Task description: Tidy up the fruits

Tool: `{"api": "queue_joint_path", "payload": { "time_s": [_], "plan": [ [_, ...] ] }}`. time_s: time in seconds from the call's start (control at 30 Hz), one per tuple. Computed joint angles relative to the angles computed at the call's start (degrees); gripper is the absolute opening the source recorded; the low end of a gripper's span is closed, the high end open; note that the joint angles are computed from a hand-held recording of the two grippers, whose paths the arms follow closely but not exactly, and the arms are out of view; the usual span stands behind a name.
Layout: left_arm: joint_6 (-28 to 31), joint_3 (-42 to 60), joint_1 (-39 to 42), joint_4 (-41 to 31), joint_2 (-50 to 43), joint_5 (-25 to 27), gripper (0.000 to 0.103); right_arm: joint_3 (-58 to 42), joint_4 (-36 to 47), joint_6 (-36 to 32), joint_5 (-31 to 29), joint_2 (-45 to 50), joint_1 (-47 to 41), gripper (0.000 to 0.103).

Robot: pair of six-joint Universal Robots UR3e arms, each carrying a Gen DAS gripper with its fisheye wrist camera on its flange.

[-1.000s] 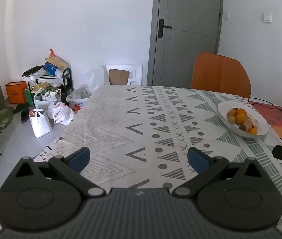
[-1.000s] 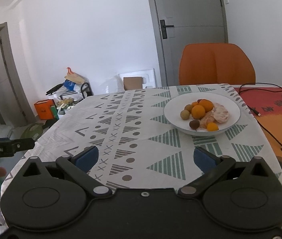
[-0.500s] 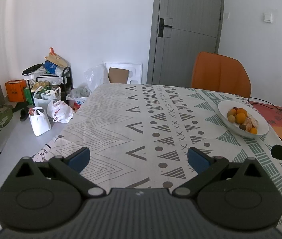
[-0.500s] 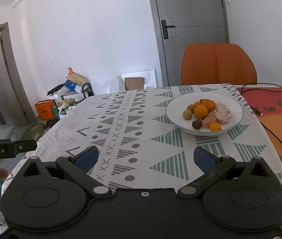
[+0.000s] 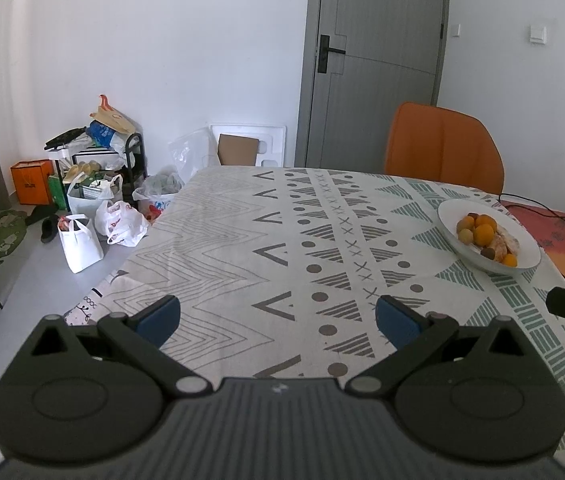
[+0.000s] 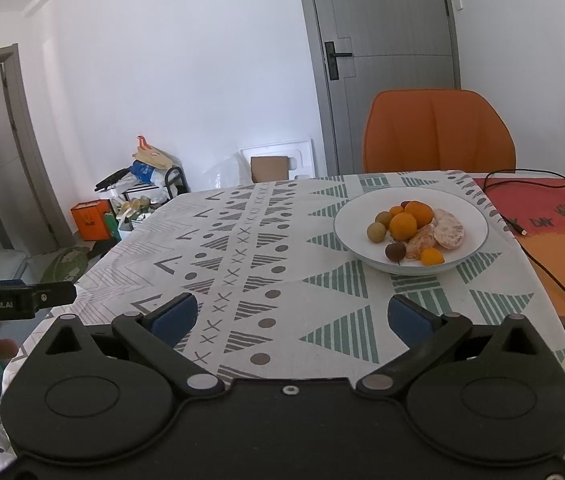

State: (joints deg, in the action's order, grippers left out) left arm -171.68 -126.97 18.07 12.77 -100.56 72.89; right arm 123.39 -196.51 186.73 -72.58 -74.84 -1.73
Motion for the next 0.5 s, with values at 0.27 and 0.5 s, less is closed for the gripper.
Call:
{"api": "queue_joint_path", "payload": {
  "time_s": [0.27,0.5],
  "plan": [
    [0.0,0.0,-0.1,0.1,-0.2,0.2,0.103,0.3,-1.1,-0.2,0.0,0.3,-0.3,0.103],
    [-0.1,0.0,0.0,0.0,-0.2,0.1,0.103,0.1,-1.0,-0.1,-0.1,0.3,-0.2,0.103]
  ]
}}
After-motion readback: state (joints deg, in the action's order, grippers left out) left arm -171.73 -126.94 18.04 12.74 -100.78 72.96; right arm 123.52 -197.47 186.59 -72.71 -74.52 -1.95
